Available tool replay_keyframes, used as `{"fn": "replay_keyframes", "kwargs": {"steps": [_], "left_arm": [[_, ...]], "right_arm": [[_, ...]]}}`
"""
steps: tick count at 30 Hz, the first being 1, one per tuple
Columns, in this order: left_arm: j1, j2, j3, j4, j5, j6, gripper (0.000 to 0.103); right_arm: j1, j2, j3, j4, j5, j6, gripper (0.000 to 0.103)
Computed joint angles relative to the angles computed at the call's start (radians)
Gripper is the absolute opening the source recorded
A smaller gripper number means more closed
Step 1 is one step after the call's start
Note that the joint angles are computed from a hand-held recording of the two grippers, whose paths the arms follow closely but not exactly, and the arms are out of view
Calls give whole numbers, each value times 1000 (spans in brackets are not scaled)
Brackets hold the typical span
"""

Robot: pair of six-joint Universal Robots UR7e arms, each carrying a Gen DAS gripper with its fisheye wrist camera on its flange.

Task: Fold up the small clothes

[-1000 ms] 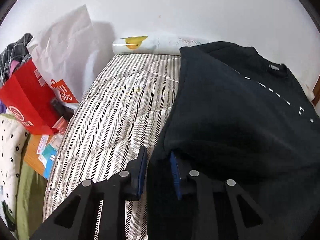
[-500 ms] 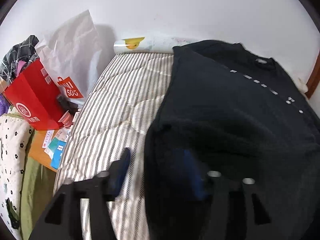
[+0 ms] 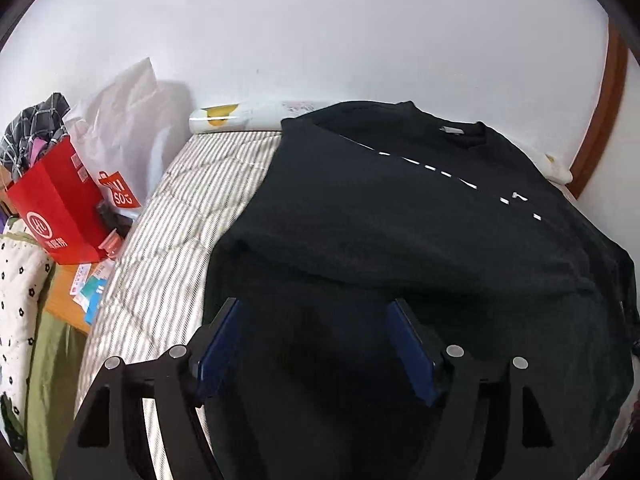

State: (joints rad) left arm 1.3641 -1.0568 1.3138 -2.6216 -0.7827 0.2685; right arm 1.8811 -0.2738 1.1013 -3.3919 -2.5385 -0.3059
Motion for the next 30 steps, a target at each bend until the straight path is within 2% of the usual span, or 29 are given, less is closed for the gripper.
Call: {"fn": "replay_keyframes", "kwargs": {"steps": [2,4,6,9,13,15,16,17,20,23,27,30], "left_arm": [[-4,-8,11,27,-7,-40,72],[-11,-14,21,49,-5,-74,72],[-23,-17,39,33,26,-77,72],[-41,-22,73,-20,59,-72,72],[-49,-37,98,-23,41,-120,72],[-50,-42,101,12,29,-155,72],[-51,-43,101,25,28,-162,72],[-52,-43,103,30,30,-164,72],[-56,-46,110,25,44,-164,72],[-57,-55,110,36,46,-171,72],[-50,-78,120,25,61,-135,72],[-29,-101,120,37,26,-134,72]], "right_arm": [[-16,-10,27,13,36,31,77],[-23,7,9,-15,63,25,77],[-27,11,-8,-2,73,43,78],[-40,-6,-16,55,100,114,78],[-51,-5,-23,52,120,95,76],[-53,-5,-21,27,111,96,59],[-58,-8,-15,18,114,104,56],[-60,-11,-9,10,113,111,48],[-61,-6,-17,-7,92,91,16],[-68,-35,16,-4,128,113,13],[-52,-101,98,-16,169,189,12],[-13,-119,101,-50,181,176,11]]}}
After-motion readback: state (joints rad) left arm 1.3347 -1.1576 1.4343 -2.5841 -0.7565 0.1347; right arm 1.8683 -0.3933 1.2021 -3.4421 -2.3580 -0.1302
